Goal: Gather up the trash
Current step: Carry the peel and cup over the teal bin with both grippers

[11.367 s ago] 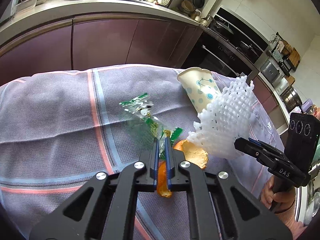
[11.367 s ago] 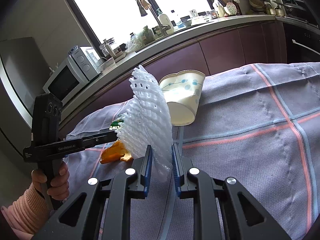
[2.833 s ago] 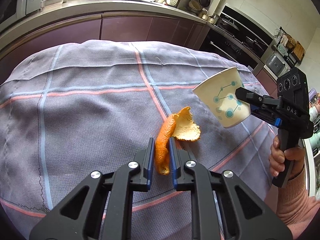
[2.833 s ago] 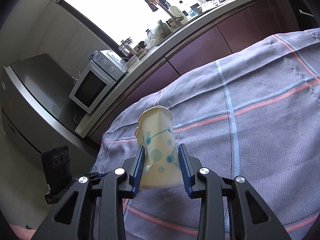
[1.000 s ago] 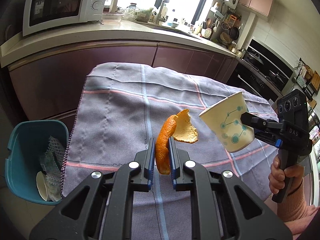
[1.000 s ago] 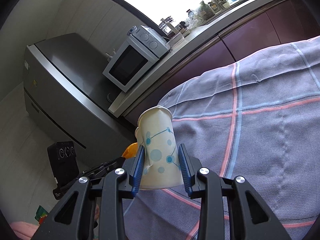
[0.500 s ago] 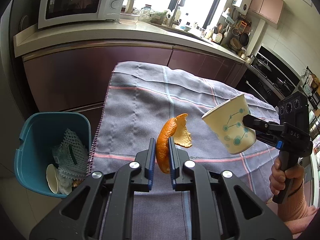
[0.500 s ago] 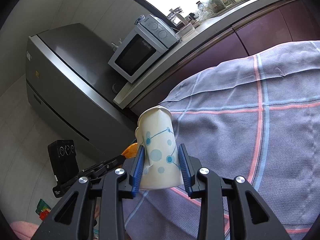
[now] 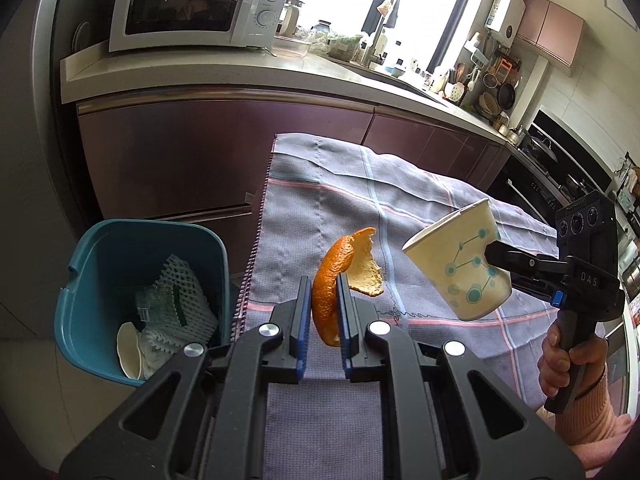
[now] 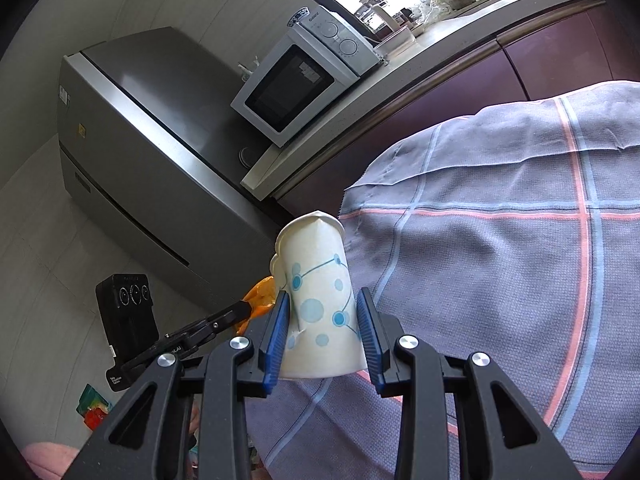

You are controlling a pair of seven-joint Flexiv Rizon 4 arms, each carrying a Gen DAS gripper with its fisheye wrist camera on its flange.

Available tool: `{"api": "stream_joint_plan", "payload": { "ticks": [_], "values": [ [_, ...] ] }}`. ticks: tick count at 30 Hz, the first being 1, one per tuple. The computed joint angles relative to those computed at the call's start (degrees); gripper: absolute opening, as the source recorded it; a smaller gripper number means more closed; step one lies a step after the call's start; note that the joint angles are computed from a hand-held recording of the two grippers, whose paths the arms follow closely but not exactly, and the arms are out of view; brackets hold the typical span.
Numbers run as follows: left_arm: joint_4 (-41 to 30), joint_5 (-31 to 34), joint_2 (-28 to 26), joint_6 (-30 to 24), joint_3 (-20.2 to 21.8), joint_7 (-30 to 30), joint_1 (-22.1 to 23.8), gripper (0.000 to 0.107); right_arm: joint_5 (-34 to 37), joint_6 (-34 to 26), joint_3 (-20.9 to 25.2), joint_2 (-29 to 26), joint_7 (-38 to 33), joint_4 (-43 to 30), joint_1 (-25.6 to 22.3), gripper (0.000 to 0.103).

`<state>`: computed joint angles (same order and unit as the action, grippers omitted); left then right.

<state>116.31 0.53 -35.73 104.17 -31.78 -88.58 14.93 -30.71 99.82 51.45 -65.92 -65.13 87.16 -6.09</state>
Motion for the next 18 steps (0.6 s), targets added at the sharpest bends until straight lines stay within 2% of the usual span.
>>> {"api": "stream_joint_plan", "payload": {
  "ticks": [6, 18],
  "values": [
    [1.4, 0.6, 0.6, 1.1, -0.4, -1.1, 2.0, 0.013, 0.3, -2.8, 1.9, -1.7, -2.0, -2.7, 1.1, 0.032],
    [3.4, 2.3, 1.9, 2.5, 0.2, -4.1, 4.6, 0.013, 6.2, -8.8, 5.6, -3.5, -10.3, -8.4, 3.4, 0.032]
  ]
}}
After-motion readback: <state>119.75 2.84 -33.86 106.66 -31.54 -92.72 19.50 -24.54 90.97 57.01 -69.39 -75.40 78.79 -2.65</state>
